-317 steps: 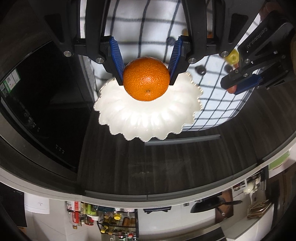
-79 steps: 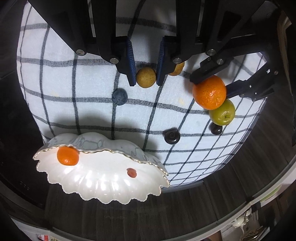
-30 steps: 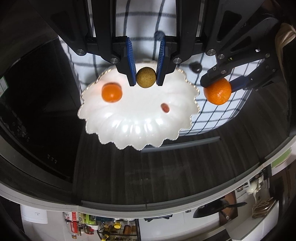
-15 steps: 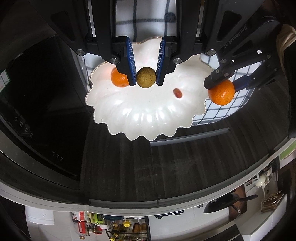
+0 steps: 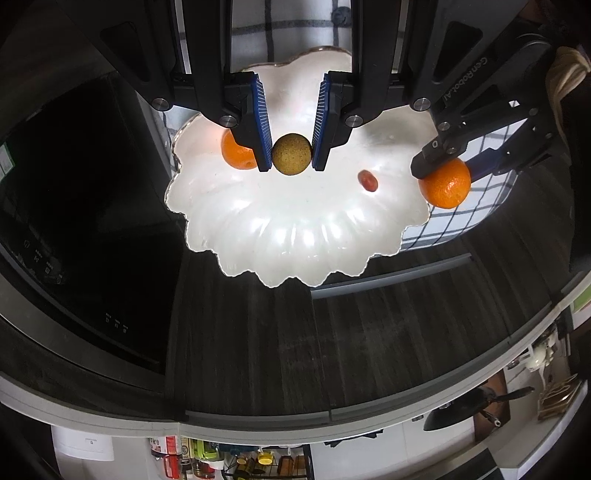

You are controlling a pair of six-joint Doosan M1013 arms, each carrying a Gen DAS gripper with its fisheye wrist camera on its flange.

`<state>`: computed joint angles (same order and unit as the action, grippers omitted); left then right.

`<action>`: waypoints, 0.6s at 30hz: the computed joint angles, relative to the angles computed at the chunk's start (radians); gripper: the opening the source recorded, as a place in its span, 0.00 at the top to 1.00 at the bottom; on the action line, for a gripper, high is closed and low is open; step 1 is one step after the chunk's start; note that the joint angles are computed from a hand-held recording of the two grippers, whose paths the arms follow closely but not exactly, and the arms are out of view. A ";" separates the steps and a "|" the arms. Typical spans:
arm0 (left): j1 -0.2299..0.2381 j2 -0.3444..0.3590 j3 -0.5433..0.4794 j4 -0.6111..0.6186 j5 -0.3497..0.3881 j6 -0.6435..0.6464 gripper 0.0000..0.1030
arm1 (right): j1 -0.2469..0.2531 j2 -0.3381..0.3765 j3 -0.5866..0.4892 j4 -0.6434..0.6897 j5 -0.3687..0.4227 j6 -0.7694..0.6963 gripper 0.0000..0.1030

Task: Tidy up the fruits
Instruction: 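Open the left tool over the bowl while the right tool releases the tan fruit into it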

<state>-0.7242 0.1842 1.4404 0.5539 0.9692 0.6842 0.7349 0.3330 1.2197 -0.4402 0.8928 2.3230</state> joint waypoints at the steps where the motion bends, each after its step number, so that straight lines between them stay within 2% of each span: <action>1: 0.002 0.003 -0.003 -0.004 0.001 0.003 0.59 | 0.000 0.002 -0.002 -0.001 0.001 -0.001 0.77; 18: 0.037 0.072 -0.090 -0.050 0.002 0.070 0.59 | -0.043 0.054 -0.063 -0.010 0.025 -0.006 0.77</action>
